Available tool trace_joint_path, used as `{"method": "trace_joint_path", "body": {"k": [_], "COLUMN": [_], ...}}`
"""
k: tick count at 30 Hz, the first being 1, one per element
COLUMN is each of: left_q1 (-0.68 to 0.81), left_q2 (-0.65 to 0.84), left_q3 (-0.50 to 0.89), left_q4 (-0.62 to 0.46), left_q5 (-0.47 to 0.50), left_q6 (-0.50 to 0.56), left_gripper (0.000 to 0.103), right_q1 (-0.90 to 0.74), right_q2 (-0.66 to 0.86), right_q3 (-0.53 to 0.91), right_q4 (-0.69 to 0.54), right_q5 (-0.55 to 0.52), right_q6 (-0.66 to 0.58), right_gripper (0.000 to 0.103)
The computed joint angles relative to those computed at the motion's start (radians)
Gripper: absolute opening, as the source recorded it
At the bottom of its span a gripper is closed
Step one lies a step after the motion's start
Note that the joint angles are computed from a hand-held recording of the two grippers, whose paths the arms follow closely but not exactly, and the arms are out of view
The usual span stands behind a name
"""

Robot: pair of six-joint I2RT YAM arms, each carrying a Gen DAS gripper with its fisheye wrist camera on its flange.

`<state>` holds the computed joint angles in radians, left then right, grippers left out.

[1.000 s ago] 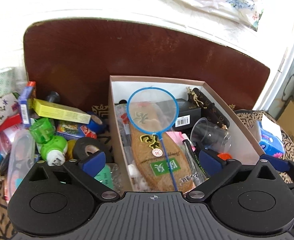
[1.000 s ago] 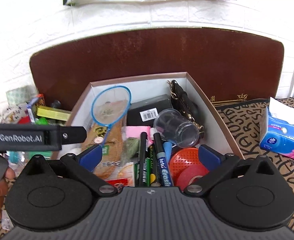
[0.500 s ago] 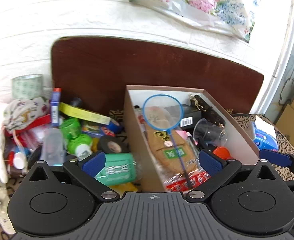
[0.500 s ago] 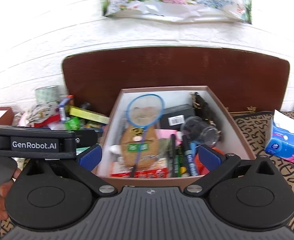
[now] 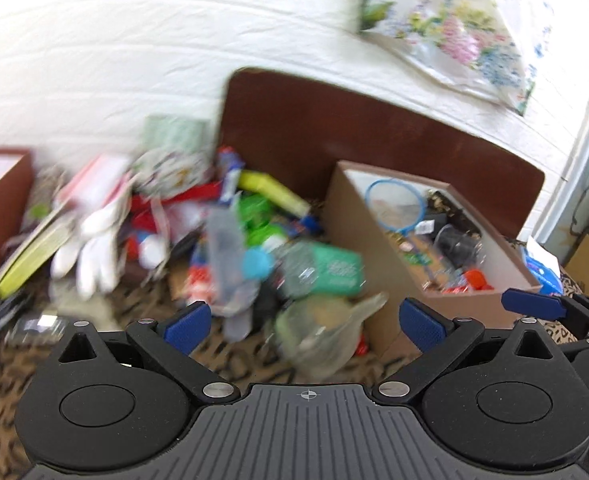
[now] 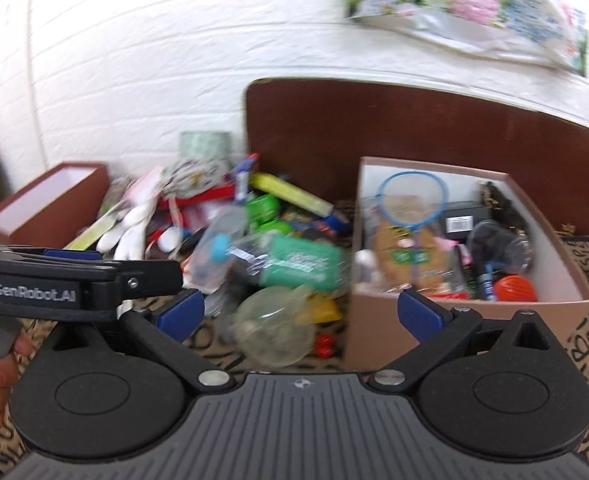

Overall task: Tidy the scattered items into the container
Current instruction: 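Withdraw both grippers from the box back over the table clutter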

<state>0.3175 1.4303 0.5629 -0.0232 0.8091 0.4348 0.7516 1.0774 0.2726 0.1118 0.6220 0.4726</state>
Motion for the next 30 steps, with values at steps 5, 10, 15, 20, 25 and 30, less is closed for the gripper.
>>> {"method": "trace_joint_path", "body": {"k": [5,10,15,20,25,30], "left_q1": [0.195,0.324,0.409,0.449,0.458,0.451], "left_q2": [0.103,0.233,0.336,0.415,0.486,0.549], "left_q3": [0.004,0.047,0.102,0.155,0.213,0.278], "left_q4": [-0.067,-0.128,-0.152,-0.134,-0.118,-0.112], "left_q5": [0.07,0.07,0.057,0.042,0.024,0.012], "left_q6": [0.186,0.349,0.438,0.45,0.411,0.367], "left_gripper": [0.103,0.103,0.103,0.103,0.103,0.101], "right_q1": [0.145,0.219,0.248,0.258,0.249,0.225], "right_q2": [0.198,0.412,0.562,0.672,0.744,0.781], "right_q3": [0.034,0.072,0.104,0.165,0.222,0.252], "right_q4": [0.073,0.18,0.286,0.298,0.284,0.296], "right_q5": [0.057,0.017,-0.06,-0.091,-0.129,-0.164], "right_q6": [0.07,0.145,0.223,0.263,0.268,0.253], "right_gripper": [0.102,0.102,0.102,0.102,0.102,0.102]}}
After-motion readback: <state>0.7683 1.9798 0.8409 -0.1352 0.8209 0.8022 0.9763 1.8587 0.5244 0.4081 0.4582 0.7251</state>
